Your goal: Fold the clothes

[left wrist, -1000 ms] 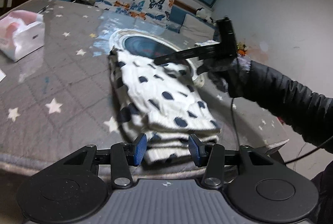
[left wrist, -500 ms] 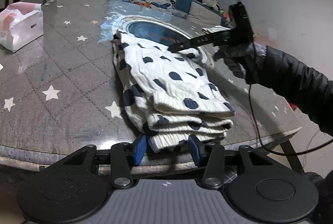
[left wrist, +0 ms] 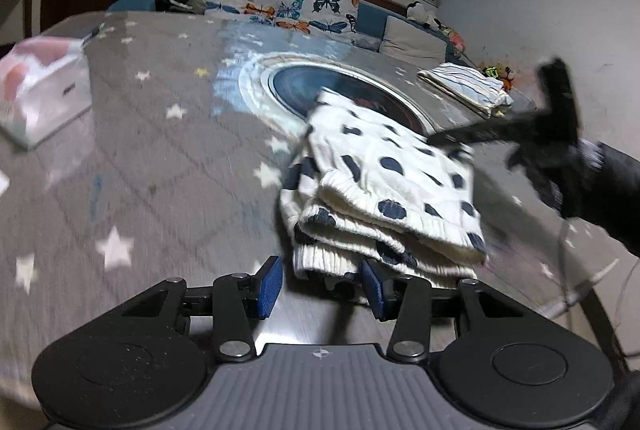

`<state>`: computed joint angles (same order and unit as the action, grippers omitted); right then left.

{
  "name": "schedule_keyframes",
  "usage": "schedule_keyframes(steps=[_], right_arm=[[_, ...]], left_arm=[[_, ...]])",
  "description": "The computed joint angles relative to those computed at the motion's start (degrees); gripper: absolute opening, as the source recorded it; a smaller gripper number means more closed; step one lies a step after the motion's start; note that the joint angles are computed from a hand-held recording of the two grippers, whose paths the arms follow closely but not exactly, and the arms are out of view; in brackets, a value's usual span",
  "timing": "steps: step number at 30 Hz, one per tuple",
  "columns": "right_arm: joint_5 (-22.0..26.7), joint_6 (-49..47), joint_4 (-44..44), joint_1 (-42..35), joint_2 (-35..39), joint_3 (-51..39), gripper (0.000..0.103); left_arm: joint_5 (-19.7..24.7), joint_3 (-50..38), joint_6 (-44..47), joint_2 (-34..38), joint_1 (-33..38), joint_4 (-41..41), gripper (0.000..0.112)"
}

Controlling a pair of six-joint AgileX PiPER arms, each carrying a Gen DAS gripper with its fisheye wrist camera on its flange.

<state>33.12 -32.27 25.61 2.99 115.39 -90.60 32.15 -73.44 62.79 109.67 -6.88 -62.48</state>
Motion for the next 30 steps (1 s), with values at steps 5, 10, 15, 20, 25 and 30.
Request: schedule_keyframes(steps=[5,10,15,20,25,30], right_arm=[[-5.8,2.7,-2.1,-1.4,-6.9,10.7,0.011],[-10.7,5.2,-3.4,-2.0,-14.0,21.4,0.011],[-12.3,8.1,-7.1,-1.6,-18.5,26.3,0.012],[-12.3,2.8,-3.8,-1.0,-22.2,27.4,0.014],[-7.8,-15.3,10.7,1.4,-22.5,25.3,0.02],[-2.3,-28.5,17.0,6.9,-19.9,21.3,0.033]], left_arm=[[2.4,-13.5,-7.3,8.1,-1.2,6.4,0.047],[5.6,-27.3,-12.8,16.2,-2.9,10.3,0.047],[9.8,-36.2,-17.3,21.2,-3.2,15.0,0.048],[7.5,-28.0,-13.3,16.3,-0.9,12.1,0.052],[3.5,-20.3,-15.2,11.1,1.5,9.4,0.052],[3.6,-14.6,-13.4,7.0,1.7,4.0,0.052]])
